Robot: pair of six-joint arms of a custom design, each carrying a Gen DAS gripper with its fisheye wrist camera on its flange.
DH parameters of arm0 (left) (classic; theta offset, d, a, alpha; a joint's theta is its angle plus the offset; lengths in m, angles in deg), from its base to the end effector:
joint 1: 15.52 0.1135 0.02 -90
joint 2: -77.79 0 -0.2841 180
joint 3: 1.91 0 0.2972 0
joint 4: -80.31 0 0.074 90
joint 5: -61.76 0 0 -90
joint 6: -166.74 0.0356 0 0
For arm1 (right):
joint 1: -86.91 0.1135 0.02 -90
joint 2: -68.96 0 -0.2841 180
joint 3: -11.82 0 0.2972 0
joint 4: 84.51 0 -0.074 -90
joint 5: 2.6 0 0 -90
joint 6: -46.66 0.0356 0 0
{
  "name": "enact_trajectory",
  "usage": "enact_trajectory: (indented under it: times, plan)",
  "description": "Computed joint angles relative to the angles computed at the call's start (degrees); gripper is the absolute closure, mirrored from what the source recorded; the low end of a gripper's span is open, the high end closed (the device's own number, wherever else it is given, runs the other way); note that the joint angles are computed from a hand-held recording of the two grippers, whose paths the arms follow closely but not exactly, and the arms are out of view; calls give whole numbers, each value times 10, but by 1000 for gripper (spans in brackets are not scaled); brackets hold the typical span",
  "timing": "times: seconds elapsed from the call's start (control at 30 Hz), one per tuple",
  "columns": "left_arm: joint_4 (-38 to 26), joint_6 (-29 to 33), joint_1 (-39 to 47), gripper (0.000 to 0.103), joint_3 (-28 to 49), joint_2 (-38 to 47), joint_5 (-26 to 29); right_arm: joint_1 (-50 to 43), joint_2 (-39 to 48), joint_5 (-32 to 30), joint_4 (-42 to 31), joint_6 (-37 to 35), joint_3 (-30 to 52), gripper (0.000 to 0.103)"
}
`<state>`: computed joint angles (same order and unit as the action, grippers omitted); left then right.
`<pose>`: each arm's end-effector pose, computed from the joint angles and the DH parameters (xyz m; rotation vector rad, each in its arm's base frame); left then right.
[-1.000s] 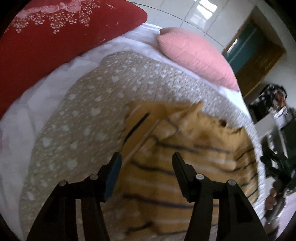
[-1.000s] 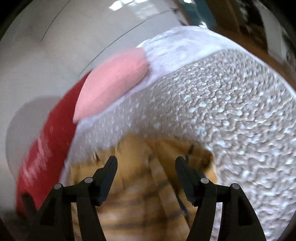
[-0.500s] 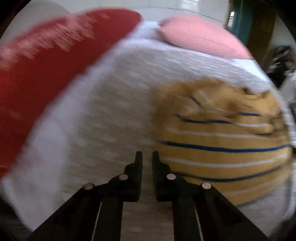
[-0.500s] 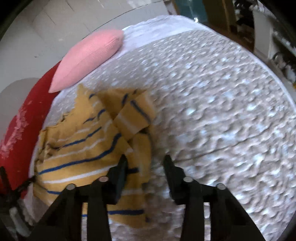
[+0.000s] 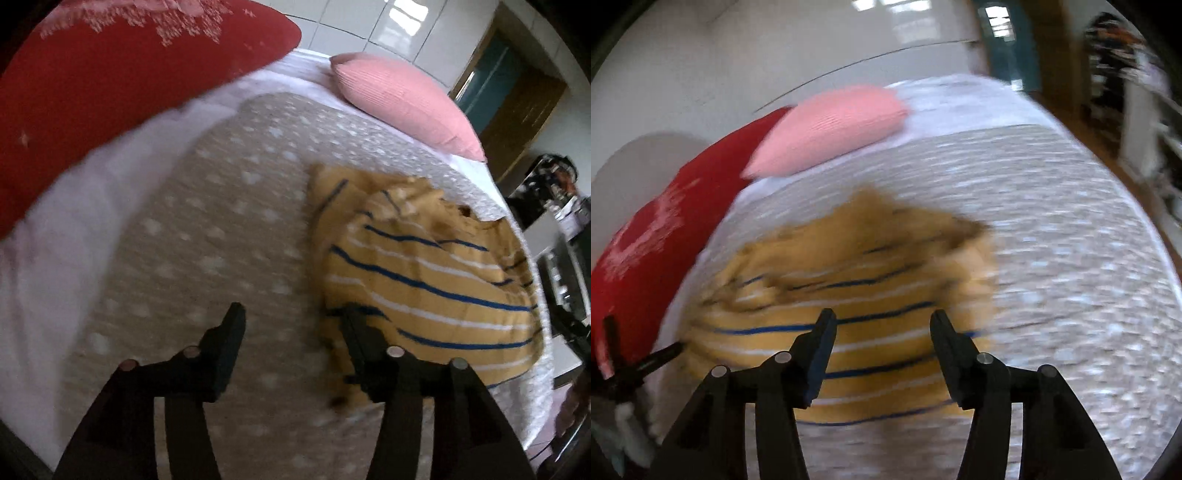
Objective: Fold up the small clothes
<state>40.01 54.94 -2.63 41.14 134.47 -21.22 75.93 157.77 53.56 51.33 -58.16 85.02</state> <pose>0.2126 0.0442 0.1925 -0.7018 2.4155 -0.2174 0.3498 -0.0477 0.2281 -0.2826 2.4364 0.5775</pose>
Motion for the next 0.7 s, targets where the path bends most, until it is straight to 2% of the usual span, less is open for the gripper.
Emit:
enact_trajectory:
  times: [0.03, 0.17, 0.2, 0.23, 0.27, 0.3, 0.47, 0.53, 0.63, 0.7]
  plan:
    - [18, -14, -2, 41, -8, 4, 12, 26, -5, -5, -11, -4, -2, 45]
    - [78, -80, 14, 40, -48, 2, 91, 147, -4, 10, -34, 7, 7, 45]
    - [80, -85, 15, 44, -56, -8, 91, 180, 4, 18, -36, 15, 15, 45]
    - [84, -88, 18, 65, -63, -16, 99, 205, 12, 25, -33, 23, 20, 45]
    - [92, -88, 32, 79, -68, -11, 139, 240, 25, 39, -30, 36, 33, 45]
    - [95, -91, 46, 85, -71, -8, 172, 272, 41, 53, -28, 47, 49, 45]
    - [114, -114, 67, 82, -98, -29, 210, 384, 162, 111, -48, 100, 161, 45]
    - [99, -108, 78, 82, -108, -57, 228, 422, 204, 162, -58, 117, 202, 40]
    - [44, -88, 107, 80, -121, -117, 252, 462, 248, 226, -77, 131, 245, 37]
    - [-6, -65, 140, 75, -130, -168, 269, 488, 259, 283, -71, 138, 249, 35]
